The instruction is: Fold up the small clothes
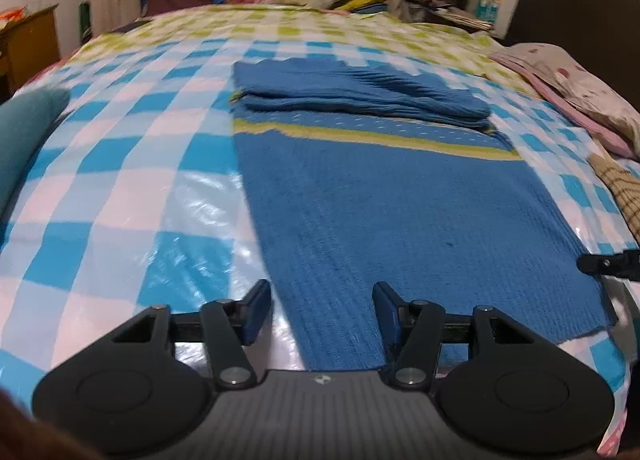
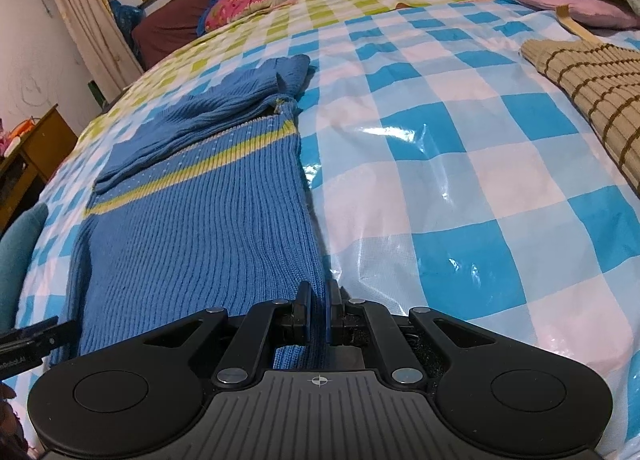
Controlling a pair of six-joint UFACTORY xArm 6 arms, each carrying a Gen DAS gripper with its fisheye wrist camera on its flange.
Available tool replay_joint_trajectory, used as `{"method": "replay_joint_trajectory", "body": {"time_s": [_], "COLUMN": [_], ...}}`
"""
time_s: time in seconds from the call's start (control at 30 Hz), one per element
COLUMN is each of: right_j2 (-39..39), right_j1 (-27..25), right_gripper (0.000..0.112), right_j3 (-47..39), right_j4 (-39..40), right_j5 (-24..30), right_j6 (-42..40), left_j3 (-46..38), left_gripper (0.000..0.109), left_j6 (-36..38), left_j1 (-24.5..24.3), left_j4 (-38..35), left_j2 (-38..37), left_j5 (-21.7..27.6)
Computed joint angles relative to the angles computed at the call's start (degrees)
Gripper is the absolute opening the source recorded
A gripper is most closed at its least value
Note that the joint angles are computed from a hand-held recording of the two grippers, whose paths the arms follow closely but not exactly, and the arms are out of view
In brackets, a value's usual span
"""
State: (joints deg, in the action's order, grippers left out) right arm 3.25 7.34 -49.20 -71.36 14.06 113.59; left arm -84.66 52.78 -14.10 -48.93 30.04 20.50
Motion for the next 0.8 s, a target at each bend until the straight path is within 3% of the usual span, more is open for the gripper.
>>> {"method": "replay_joint_trajectory", "body": {"time_s": [0.03,0.13,0.37,0.43,0.57,0.6,0.67,0.8], "right_j2": [-0.01,-0.05,-0.36,-0.2,0.08,0.26,0.38,0.51], "right_j1": [-0.01,-0.28,-0.49,-0.44,-0.72,-0.93,-1.01,-1.07], "right_gripper": [0.005,0.005,0.005,0.005,0.01,0.011,0.013,0.014], "right_j3": [0.0,0.04,0.34,0.21,0.09,0.03,-0.03,0.01], "right_j4": [-0.61,-1.76,-3.31,-3.03,-2.68,-2.44,-1.64,0.66], "right_j5": [-0.03,-0.55,-1.53,-1.93,-3.13,-3.73,-4.34,-5.48], "right_j6": [0.67,1.97,3.92,3.44,3.02,2.69,1.27,-1.38], "left_j3": [-0.34,-1.09,-0.17,-0.83,-2.57,-2.81,-4.02,-5.02], "left_gripper": [0.041,0.032,0.035,0.047,0.051,0.049,0.023,0.017], "left_j6": [-1.22,-3.49,-1.88,-5.01,-5.72,-5.59,-5.66,-4.28], "left_j1": [0.29,0.91,1.43,1.62,1.57,1.43,1.77,3.2], "left_j4": [0.9,2.85,0.83,2.72,2.77,2.81,2.06,-2.61], "left_j2": [0.14,0.18,-0.73,0.11,1.62,1.76,2.2,1.97], "left_j5": [0.85,3.88,3.32,2.85,3.83,3.83,5.99,9.73]}}
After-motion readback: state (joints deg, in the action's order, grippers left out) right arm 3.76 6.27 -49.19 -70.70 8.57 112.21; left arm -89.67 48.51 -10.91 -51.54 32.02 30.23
